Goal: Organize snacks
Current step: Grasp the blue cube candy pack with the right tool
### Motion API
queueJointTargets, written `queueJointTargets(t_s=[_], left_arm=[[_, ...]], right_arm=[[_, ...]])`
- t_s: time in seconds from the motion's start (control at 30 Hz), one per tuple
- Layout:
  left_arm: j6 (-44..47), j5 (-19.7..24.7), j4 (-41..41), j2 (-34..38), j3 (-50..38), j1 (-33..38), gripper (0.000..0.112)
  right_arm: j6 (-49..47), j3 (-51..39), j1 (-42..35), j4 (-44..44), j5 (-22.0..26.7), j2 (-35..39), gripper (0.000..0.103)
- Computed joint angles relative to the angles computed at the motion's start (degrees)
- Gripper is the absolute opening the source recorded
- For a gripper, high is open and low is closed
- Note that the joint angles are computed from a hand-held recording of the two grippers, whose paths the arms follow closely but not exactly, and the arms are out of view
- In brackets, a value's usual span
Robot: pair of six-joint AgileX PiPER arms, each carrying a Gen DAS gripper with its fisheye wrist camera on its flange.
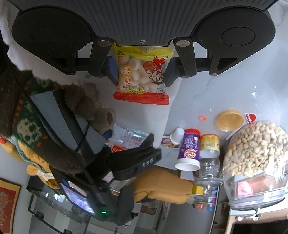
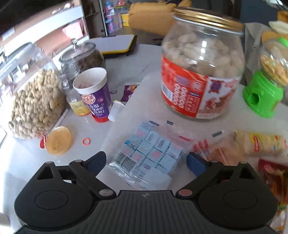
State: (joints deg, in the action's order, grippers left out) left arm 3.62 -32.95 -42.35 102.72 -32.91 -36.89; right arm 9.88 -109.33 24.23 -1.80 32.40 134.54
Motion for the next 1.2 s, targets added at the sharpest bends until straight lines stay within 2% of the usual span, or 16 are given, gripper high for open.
queueJointTargets(t_s=[0.07, 0.17, 0.23, 0.27, 0.33, 0.5, 0.67, 0.8, 0.9, 1.03, 1.2], left_arm=[[1.9, 0.4, -2.1, 0.0, -0.5, -0.4, 0.059], [5.1, 0.6, -5.1, 0.3, -1.2, -0.9, 0.059], [6.4, 0.6, -6.2, 0.4, -1.4, -1.1, 0.059], [6.9, 0.7, -6.7, 0.4, -1.6, -1.1, 0.059], [7.3, 1.0, -6.9, 0.5, -1.8, -1.0, 0.059], [6.0, 1.0, -5.5, 0.4, -1.4, -0.5, 0.059], [7.2, 0.2, -7.1, 0.1, -1.2, -1.6, 0.058], [0.8, 0.4, -0.5, -1.8, -0.3, -4.2, 0.057], [-5.0, 3.7, 8.3, -2.2, -2.9, -7.1, 0.057], [5.3, 10.5, 3.7, 0.2, -11.8, -13.5, 0.057], [4.7, 20.5, 8.2, 5.3, -22.9, -16.7, 0.057]], right_arm=[[-0.1, -4.6, 1.1, -3.4, 4.1, 2.4, 0.097], [0.6, -5.9, 2.1, -7.1, 5.7, 3.2, 0.094], [-0.2, -1.4, 1.5, -4.7, 3.1, 0.6, 0.078], [-2.3, 0.6, 1.1, -2.8, 2.1, -0.9, 0.076], [-10.3, 6.5, -0.6, 4.5, 0.7, -5.5, 0.072], [-33.3, 26.8, -4.5, 21.6, -5.5, -20.2, 0.072], [-55.8, 46.7, -11.3, 35.9, -8.1, -33.1, 0.072], [-70.4, 59.7, -20.4, 46.7, -8.9, -39.9, 0.072], [-85.2, 67.4, -29.1, 57.6, -8.1, -44.5, 0.072], [-101.7, 74.7, -41.4, 67.7, -5.8, -49.5, 0.072], [-120.5, 81.0, -55.4, 76.4, -2.1, -51.6, 0.072]])
